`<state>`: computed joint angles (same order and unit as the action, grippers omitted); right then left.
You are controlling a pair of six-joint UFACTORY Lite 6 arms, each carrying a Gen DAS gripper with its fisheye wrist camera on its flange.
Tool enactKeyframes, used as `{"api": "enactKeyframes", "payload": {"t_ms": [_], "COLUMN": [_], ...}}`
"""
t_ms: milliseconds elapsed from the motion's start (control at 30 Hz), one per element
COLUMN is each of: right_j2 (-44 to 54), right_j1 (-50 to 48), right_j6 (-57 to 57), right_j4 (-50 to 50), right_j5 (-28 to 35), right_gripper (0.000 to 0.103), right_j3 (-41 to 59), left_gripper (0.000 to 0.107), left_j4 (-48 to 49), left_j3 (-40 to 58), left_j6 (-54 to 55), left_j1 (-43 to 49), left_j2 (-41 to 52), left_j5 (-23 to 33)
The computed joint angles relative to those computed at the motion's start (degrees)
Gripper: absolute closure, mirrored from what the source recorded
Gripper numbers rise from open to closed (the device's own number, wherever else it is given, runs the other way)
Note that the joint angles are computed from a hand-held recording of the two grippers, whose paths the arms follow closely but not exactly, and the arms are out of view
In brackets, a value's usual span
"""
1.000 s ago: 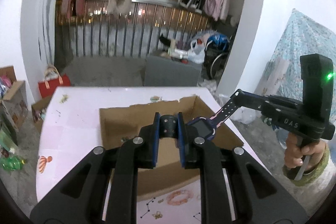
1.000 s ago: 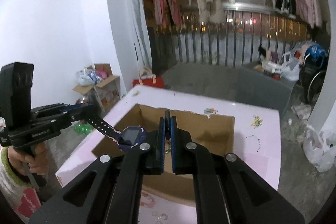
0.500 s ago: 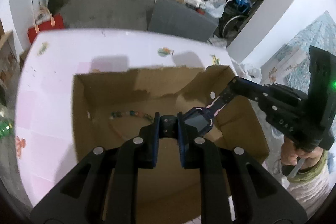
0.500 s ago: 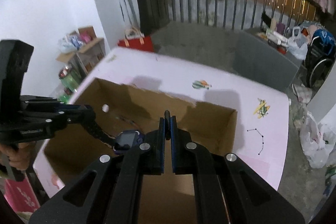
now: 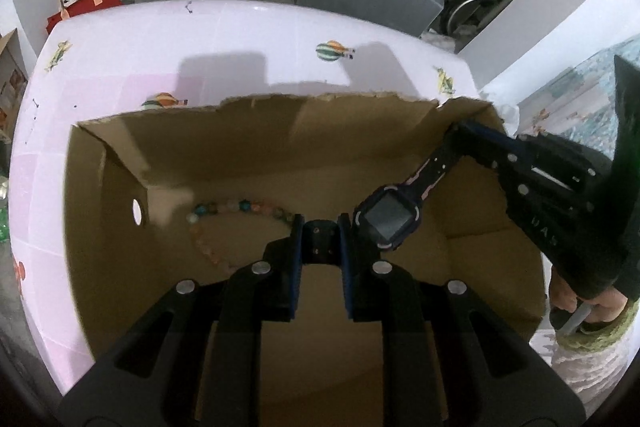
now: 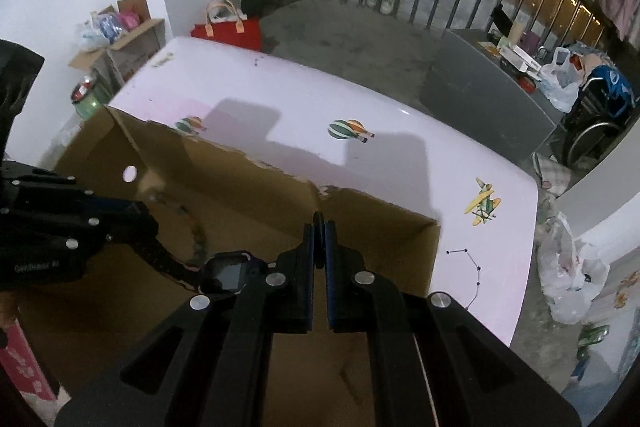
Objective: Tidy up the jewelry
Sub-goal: 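Lower the smartwatch into the box and open both grippers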
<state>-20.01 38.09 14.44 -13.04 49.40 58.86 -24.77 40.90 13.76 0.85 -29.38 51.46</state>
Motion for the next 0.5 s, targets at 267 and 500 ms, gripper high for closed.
{"api": "enactKeyframes", "payload": {"t_ms": [267, 500], "right_j2": [0.01, -4.35], "right_j1": [-1.06, -6.09], "right_j6": [-0.01, -4.44], "right_j4": [-2.86, 1.79], "right_j5": [0.56, 2.38], "right_gripper": [0.095, 0.088], "right_j3": [-0.89, 0.37], "left_gripper": [0.069, 0.068], "left_j4": [5.63, 1.58], "left_j3": [0.03, 1.29], "left_j6": [-4.58, 2.33], "left_j1": [-2.99, 6.9], "left_j2": [2.09, -7.35], "left_j5": [-0.02, 7.86]}}
